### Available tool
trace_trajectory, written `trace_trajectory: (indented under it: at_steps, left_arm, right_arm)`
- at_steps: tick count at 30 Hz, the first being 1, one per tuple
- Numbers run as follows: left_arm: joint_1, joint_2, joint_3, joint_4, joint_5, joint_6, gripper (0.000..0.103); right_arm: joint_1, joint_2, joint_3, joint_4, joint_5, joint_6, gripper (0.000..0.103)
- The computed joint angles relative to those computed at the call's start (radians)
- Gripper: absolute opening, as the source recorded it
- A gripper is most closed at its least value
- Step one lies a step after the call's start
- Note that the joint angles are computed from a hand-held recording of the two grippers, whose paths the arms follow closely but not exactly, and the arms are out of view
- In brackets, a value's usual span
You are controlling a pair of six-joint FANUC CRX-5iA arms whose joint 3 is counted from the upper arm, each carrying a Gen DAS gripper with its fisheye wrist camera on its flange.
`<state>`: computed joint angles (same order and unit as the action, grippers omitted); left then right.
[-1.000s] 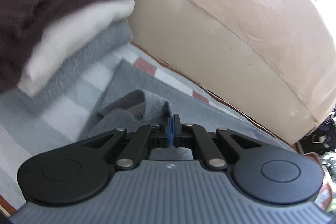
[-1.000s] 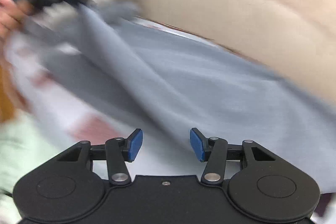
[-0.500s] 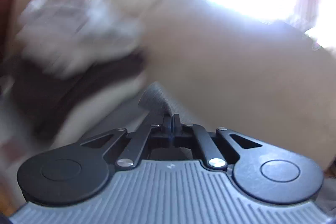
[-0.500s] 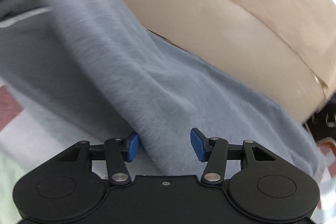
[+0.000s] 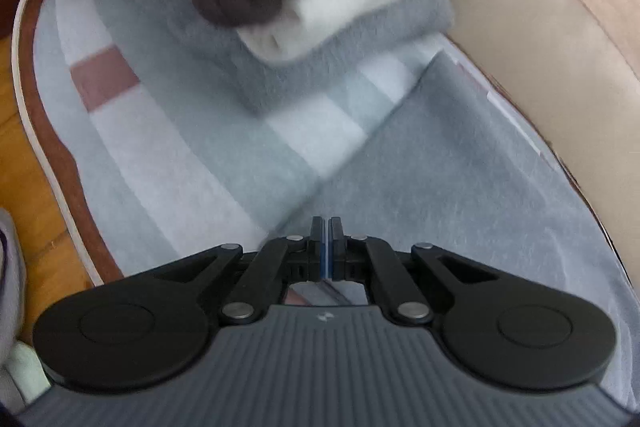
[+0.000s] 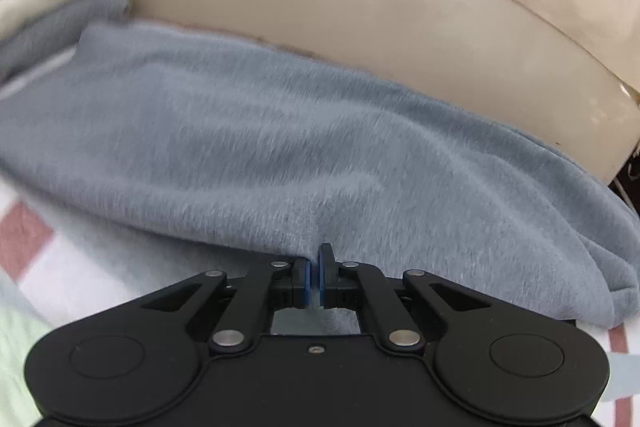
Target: Fold clothes
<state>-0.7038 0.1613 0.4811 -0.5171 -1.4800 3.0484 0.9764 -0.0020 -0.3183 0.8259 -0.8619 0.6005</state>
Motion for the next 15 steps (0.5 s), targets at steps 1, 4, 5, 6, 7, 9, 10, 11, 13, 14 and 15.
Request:
trace_trajectory:
  at_steps: [1, 4, 5, 6, 7, 9, 10, 11, 13, 14, 15]
  left_arm:
    - [-0.013, 0.0, 0.009, -0.028, 0.006, -0.015, 0.001]
    - [-0.048, -0.06, -0.063, -0.106, 0.227, 0.001, 0.01]
    - [-0.02, -0.092, -0.12, -0.054, 0.345, -0.009, 0.013]
    - [0.016, -0.112, -0.173, 0.022, 0.449, -0.038, 0.017]
    - [0.049, -0.108, -0.198, 0.108, 0.501, -0.098, 0.017]
    - [0.099, -0.069, -0.209, 0.273, 0.523, -0.241, 0.017]
    - [0.107, -0.041, -0.189, 0.315, 0.489, -0.29, 0.017]
    - [0.107, 0.0, -0.142, 0.332, 0.416, -0.324, 0.017]
    - [0.095, 0.077, -0.054, 0.34, 0.295, -0.356, 0.017]
    - [0.081, 0.092, -0.034, 0.322, 0.27, -0.35, 0.017]
    - [0.074, 0.1, -0.02, 0.312, 0.252, -0.353, 0.017]
  right_arm:
    - [0.01, 0.006, 0.003, -0.001, -0.021, 0.016, 0.003]
    - [0.0, -0.003, 0.071, -0.128, -0.039, -0.064, 0.009]
    - [-0.02, -0.02, 0.089, -0.186, -0.008, -0.128, 0.02]
    - [-0.064, -0.056, 0.104, -0.282, 0.076, -0.234, 0.027]
    - [-0.108, -0.078, 0.124, -0.384, 0.145, -0.297, 0.041]
    - [-0.17, -0.07, 0.223, -0.558, 0.14, -0.269, 0.052]
    - [-0.186, -0.045, 0.296, -0.606, 0.079, -0.209, 0.053]
    - [-0.204, -0.015, 0.374, -0.649, 0.017, -0.159, 0.053]
    - [-0.246, 0.071, 0.561, -0.731, -0.125, -0.094, 0.053]
    - [-0.269, 0.116, 0.657, -0.776, -0.189, -0.056, 0.054]
    - [-0.3, 0.158, 0.751, -0.856, -0.226, 0.026, 0.054]
